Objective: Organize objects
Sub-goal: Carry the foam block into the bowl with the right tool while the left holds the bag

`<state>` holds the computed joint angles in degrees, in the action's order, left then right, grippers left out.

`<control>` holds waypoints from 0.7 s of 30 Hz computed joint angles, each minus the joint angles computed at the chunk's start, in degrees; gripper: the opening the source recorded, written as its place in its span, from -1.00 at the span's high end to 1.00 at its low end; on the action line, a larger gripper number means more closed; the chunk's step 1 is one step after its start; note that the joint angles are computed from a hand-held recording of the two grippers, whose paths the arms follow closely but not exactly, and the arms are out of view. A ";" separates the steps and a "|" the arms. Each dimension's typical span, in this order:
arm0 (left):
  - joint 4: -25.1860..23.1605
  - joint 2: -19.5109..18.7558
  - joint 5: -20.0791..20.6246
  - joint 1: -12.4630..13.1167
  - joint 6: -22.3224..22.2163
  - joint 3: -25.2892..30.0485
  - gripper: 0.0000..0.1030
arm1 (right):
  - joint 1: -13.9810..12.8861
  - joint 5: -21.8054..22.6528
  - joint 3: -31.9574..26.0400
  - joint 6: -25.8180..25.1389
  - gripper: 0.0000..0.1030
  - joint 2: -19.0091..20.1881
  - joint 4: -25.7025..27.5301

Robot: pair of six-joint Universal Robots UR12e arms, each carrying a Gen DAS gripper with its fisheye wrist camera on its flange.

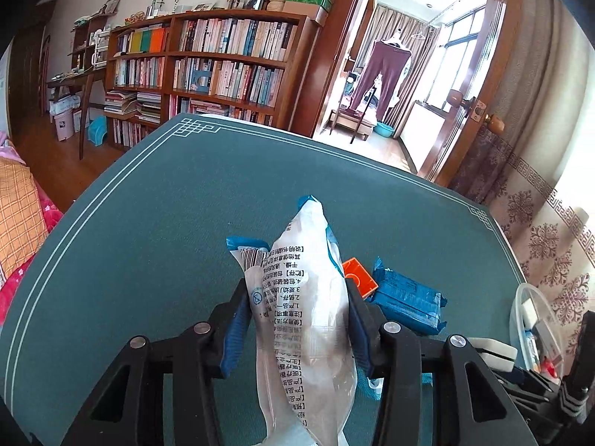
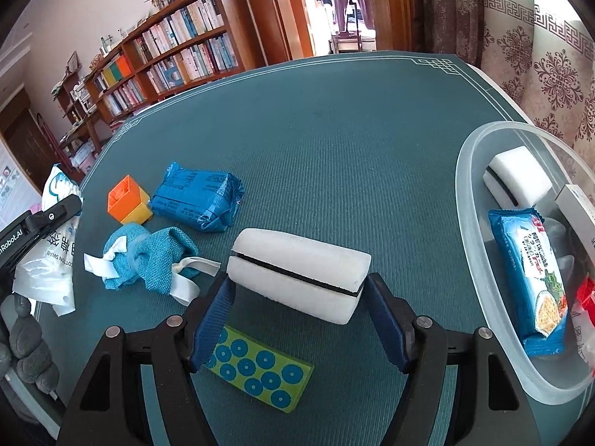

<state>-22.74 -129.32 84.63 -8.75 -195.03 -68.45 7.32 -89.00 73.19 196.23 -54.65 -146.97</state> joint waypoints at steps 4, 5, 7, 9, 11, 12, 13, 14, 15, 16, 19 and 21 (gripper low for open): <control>-0.25 -0.06 -0.22 -0.06 0.33 -0.01 0.03 | 0.27 -1.09 -0.20 -0.78 -0.27 0.09 0.13; -0.06 0.04 -0.29 -0.09 0.47 -0.19 0.03 | 0.32 -1.23 -0.14 -1.11 -0.24 0.06 -0.09; 0.25 0.11 -0.45 -0.14 0.79 -0.34 0.03 | 0.48 -1.44 0.19 -1.69 -0.22 -0.13 -0.71; 0.63 0.19 -0.63 -0.23 1.29 -0.59 0.03 | 0.64 -1.79 0.52 -2.02 -0.21 -0.36 -1.52; 0.69 0.16 -0.59 -0.37 1.74 -0.61 0.03 | 0.67 -1.73 1.16 -1.94 -0.21 -0.81 -2.61; 0.76 0.20 -0.44 -0.48 2.03 -0.69 0.03 | 0.68 -1.76 1.56 -1.86 -0.21 -1.10 -3.21; 0.90 0.18 0.03 -0.64 2.39 -0.68 0.03 | 0.71 -1.83 1.89 -1.77 -0.21 -1.36 -3.75; 1.19 0.22 0.51 -0.80 2.83 -0.77 0.03 | 0.67 -1.85 2.13 -1.74 -0.21 -1.58 -4.23; 1.46 0.25 0.86 -0.95 3.24 -0.83 0.03 | 0.62 -1.88 2.43 -1.69 -0.21 -1.83 -4.68; 1.73 0.30 1.07 -1.08 3.58 -0.90 0.03 | 0.58 -1.92 2.70 -1.54 -0.21 -2.06 -5.08; 2.82 0.46 2.08 -1.48 4.76 -1.21 0.03 | 0.47 -2.11 3.79 -0.93 -0.21 -2.91 -6.34; 3.47 0.54 2.54 -1.72 5.54 -1.40 0.03 | 0.40 -2.30 4.52 -0.69 -0.21 -3.45 -7.09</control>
